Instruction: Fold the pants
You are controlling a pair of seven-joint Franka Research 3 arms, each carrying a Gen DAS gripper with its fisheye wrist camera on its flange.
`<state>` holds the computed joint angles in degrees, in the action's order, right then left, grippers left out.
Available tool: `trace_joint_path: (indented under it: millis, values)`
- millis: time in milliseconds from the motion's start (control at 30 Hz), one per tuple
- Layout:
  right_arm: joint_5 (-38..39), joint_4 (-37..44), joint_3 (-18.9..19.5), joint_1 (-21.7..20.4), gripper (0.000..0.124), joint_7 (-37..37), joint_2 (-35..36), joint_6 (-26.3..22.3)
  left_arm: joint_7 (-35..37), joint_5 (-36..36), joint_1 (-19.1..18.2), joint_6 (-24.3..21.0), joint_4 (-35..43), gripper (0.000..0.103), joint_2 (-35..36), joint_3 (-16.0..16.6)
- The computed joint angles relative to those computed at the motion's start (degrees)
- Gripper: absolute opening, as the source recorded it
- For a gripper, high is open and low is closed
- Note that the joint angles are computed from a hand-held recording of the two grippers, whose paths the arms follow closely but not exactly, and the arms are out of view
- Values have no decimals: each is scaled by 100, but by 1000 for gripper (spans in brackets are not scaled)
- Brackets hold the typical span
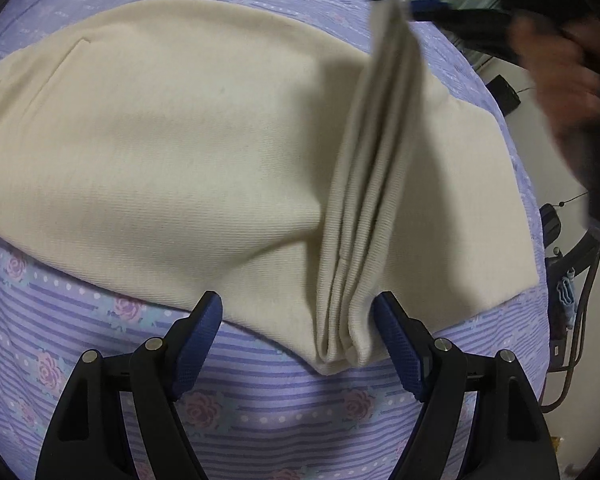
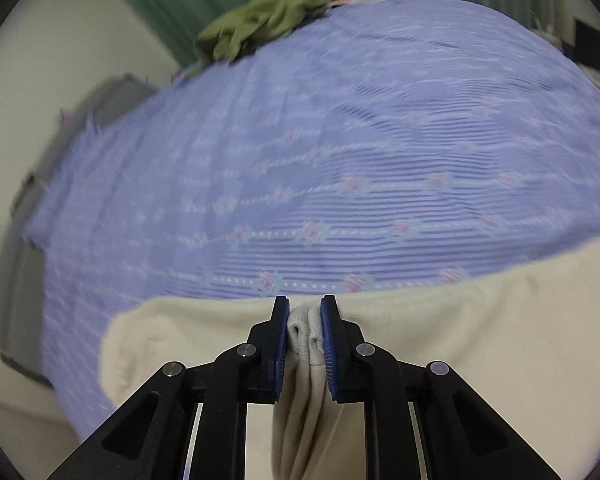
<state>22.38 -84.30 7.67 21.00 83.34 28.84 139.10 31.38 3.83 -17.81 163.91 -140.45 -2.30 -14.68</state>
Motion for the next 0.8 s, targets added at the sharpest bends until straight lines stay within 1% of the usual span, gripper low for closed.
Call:
trace_joint_path:
  millis: [67,133,167,233,267,300,333,367,400,433,500,533,600,667,767,800]
  values:
    - [-268,364,-88,178,18,194,323,-133,12,-53,-1,85,-77,78,-29,10]
    - [-286,670,-56,194,18,264,585,-279,-49,-36,-2,77,-32,79,5,3]
    - [-138,928,60,122,20,216,769,-462,-77,-40,-1,91,-49,79,-1,3]
    - [130,1143,232,20,20,63,891,-665,68,-252,-11,99,-78,80,-32,33]
    - [94,1214,222,74,22,-4,880,-670,206,-435,-27,82,-84,80,-50,55]
    - [11,1202,177,142,30,-80,819,-573,433,-742,-57,10,-100,80,-103,90]
    - [-76,1044,131,210,35,-163,663,-390,541,-918,-69,-72,-122,80,-171,112]
    - [-186,805,78,281,43,-246,444,-153,502,-990,-53,-191,-197,79,-334,131]
    - [-278,648,38,334,47,-287,305,6,340,-885,-12,-248,-269,79,-473,120]
    - [-417,387,-21,399,48,-332,72,218,48,-634,74,-321,-393,78,-706,82]
    - [-711,15,-147,504,55,-276,-275,486,-453,-106,250,-613,-578,78,-1165,1]
    - [-839,-212,-197,544,57,-220,-468,653,-643,127,335,-791,-703,79,-1466,-23]
    - [-1106,-782,-311,615,60,26,-906,1035,-869,360,432,-1100,-913,79,-1947,15]
    - [-1326,-1360,-391,631,61,348,-1327,1313,-1102,543,559,-1258,-1224,83,-2505,71]
    - [-1537,-1971,-401,569,61,846,-1755,1406,-1450,758,765,-1597,-1608,85,-3181,101]
    - [-1584,-2149,-375,547,61,979,-1867,1370,-1514,776,799,-1600,-1744,86,-3361,167]
